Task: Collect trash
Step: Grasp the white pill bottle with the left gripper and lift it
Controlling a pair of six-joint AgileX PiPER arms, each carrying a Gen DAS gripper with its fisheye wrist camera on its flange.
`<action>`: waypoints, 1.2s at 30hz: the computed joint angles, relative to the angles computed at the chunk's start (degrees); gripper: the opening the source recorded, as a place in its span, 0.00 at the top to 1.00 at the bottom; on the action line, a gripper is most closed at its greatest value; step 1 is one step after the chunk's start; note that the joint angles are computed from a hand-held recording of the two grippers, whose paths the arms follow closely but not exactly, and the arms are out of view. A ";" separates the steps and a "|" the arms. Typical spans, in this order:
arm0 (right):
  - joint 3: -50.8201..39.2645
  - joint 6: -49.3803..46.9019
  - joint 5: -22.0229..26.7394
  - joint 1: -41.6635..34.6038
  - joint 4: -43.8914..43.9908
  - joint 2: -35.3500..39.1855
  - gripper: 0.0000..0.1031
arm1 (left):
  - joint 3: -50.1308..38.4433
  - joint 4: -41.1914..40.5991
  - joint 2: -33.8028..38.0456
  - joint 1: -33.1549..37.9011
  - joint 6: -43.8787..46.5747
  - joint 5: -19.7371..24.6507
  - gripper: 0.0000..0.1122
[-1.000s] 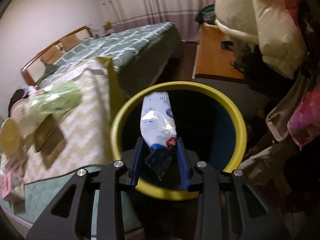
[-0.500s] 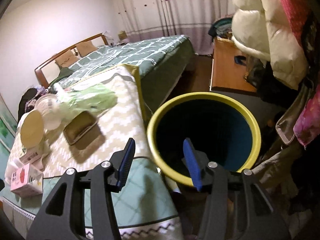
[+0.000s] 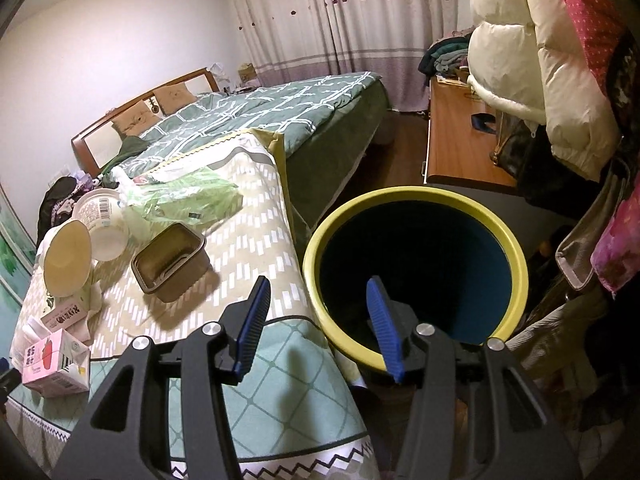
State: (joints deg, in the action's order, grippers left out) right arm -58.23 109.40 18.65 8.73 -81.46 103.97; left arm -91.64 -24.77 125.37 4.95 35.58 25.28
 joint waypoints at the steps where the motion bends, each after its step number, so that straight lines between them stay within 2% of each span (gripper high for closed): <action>1: -0.09 -0.29 -0.03 0.01 0.25 0.08 0.53 | -0.71 0.24 0.56 0.13 -0.25 0.50 0.26; 6: -0.26 -0.64 -0.43 -0.13 0.77 0.21 0.53 | -5.58 -1.36 4.19 0.20 1.58 3.95 0.32; 9: -0.35 -0.76 -0.76 -0.27 1.09 0.35 0.53 | -6.96 -2.51 5.07 -0.36 3.29 4.57 0.34; 11: -0.38 -0.72 -0.98 -0.36 0.93 0.38 0.53 | -8.19 -2.62 5.72 -0.39 3.32 5.25 0.38; 14: -0.41 -0.42 -0.91 -0.29 0.77 0.47 0.53 | -12.06 -4.09 7.91 0.15 3.74 8.54 0.54; 16: -0.48 0.06 -1.05 -0.26 0.23 0.63 0.53 | -13.18 -4.56 8.57 0.37 4.07 9.54 0.55; 20: -0.58 0.27 -1.15 -0.22 0.11 0.79 0.53 | -12.15 -7.18 7.95 0.73 6.08 8.51 0.56; 28: -0.51 1.25 -1.07 -0.13 -0.83 0.81 0.53 | -5.67 -10.53 2.57 0.61 11.22 2.56 0.57; 36: -0.53 1.24 -1.13 -0.12 -0.82 0.82 0.53 | -5.40 -12.39 1.31 0.92 12.16 1.98 0.58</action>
